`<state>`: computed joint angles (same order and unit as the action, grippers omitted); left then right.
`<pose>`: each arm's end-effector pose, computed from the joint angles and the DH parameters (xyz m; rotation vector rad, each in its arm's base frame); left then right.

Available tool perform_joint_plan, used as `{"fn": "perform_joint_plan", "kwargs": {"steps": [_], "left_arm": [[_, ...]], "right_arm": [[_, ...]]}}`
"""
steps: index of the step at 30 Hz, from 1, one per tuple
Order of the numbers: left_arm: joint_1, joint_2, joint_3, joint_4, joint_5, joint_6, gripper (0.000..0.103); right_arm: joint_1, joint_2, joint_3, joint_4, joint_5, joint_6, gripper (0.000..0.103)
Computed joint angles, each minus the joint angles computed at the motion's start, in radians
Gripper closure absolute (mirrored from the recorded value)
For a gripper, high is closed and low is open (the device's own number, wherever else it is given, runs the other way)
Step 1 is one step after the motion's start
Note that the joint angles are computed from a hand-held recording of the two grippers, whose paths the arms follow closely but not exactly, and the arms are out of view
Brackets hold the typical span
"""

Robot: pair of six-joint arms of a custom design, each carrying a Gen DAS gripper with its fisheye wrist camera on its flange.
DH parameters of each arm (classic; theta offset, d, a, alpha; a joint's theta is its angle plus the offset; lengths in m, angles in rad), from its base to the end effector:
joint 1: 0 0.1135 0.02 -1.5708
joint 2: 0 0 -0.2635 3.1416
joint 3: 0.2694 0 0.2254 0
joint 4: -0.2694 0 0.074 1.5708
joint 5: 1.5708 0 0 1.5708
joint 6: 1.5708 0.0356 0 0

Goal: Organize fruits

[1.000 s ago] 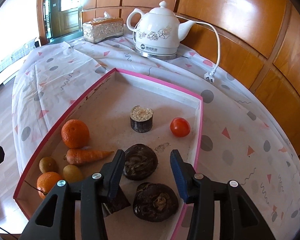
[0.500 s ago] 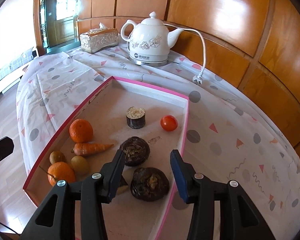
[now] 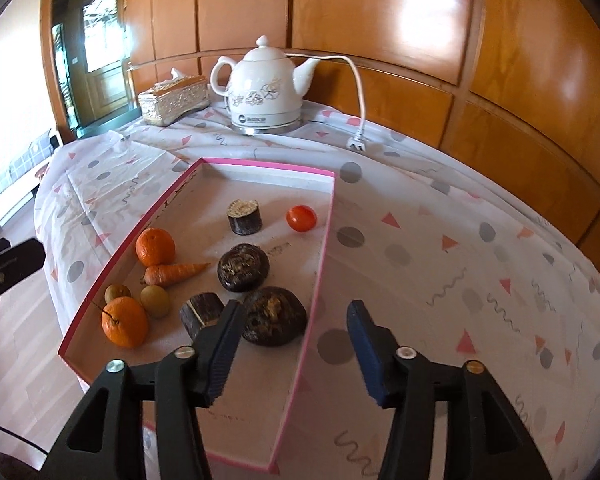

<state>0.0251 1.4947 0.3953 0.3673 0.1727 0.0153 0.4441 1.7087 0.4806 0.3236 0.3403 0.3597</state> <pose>0.2333 -0.0003 0.1370 0.0773 2.2947 -0.1779 0.2329 0.0976 0.1055 0.0414 2.4058 -0.0547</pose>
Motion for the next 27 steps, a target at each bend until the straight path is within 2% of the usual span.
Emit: {"fn": "perform_joint_plan", "kwargs": {"steps": [3, 6, 10, 12, 15, 23, 27], "left_arm": [[-0.031, -0.015, -0.008, 0.015, -0.014, -0.002, 0.019], [-0.062, -0.037, -0.028, 0.038, -0.031, -0.006, 0.012], [-0.1, -0.067, -0.057, 0.059, -0.055, -0.005, 0.008], [-0.108, -0.074, -0.064, 0.059, -0.06, -0.007, 0.007], [-0.114, -0.091, -0.081, 0.063, -0.066, -0.01, 0.001], [-0.146, -0.139, -0.127, 0.089, -0.105, -0.013, 0.0], [-0.18, -0.153, -0.134, 0.09, -0.184, -0.024, 0.0]], "right_arm": [[0.011, -0.036, -0.039, 0.01, 0.018, 0.031, 0.045], [0.022, -0.068, -0.073, 0.014, 0.039, 0.063, 0.043], [0.034, -0.095, -0.106, 0.015, 0.067, 0.097, 0.035], [0.033, -0.102, -0.116, 0.014, 0.071, 0.107, 0.034], [0.038, -0.109, -0.129, 0.012, 0.082, 0.12, 0.034], [0.054, -0.153, -0.156, -0.009, 0.124, 0.158, 0.034], [0.062, -0.167, -0.158, -0.02, 0.136, 0.166, 0.034]]}}
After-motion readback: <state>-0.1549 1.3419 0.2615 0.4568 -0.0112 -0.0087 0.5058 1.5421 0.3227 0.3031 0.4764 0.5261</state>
